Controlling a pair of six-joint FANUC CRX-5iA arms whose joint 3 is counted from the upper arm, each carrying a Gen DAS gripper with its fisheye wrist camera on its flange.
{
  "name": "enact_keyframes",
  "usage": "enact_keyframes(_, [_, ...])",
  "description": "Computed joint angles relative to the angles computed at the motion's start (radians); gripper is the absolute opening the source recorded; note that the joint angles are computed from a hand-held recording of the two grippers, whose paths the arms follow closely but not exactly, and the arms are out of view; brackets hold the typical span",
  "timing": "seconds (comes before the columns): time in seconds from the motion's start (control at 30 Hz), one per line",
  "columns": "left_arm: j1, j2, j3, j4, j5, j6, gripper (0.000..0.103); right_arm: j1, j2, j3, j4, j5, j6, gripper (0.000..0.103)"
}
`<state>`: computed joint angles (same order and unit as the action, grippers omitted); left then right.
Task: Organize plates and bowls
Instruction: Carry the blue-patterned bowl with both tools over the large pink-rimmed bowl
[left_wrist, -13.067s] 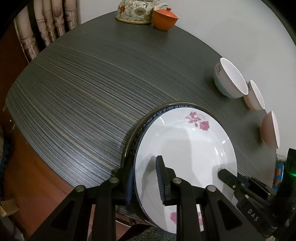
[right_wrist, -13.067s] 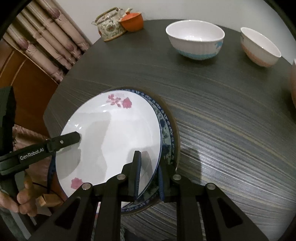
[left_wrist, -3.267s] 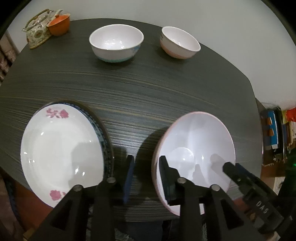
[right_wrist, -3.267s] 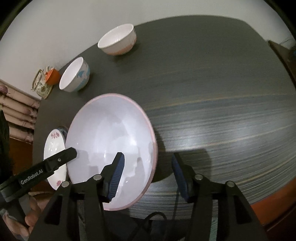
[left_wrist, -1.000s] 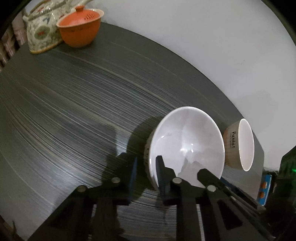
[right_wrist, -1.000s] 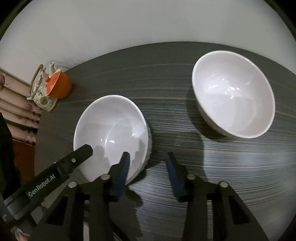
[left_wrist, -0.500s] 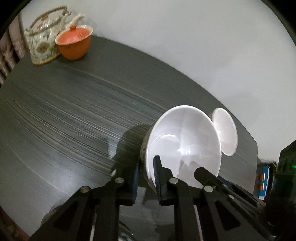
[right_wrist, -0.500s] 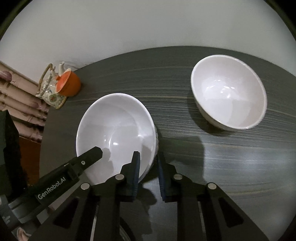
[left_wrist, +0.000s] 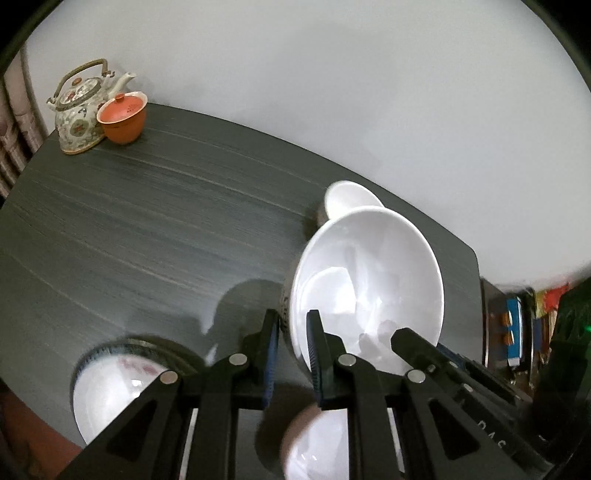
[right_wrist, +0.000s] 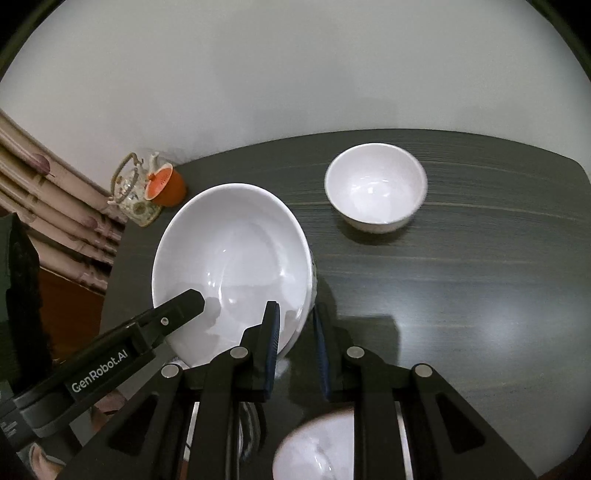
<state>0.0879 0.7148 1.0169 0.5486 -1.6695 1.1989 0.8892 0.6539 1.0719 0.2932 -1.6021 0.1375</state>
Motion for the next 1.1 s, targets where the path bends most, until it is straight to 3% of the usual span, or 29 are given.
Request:
enact_keyframes(0.2, [-0.008,-0.226,-0.316,-0.003,0.069,-0.089,0.016,0.069,-0.129,-0.176,0.059,0.026,-0.092,0.018])
enact_keyframes(0.47, [0.002,-0.374,-0.549,-0.045,0.065,-0.160,0.016,0.167,-0.263,-0.386,0.091,0.061,-0.237,0.018])
enact_keyframes(0.77, [0.007,-0.433,-0.668,-0.093,0.084,-0.192,0.016,0.216,-0.324,-0.529,0.058,0.119,-0.355,0.019])
enact_keyframes(1.1, [-0.002,-0.447,-0.698,-0.149,0.095,-0.200,0.016,0.233,-0.349,-0.599,0.021,0.148,-0.384,0.018])
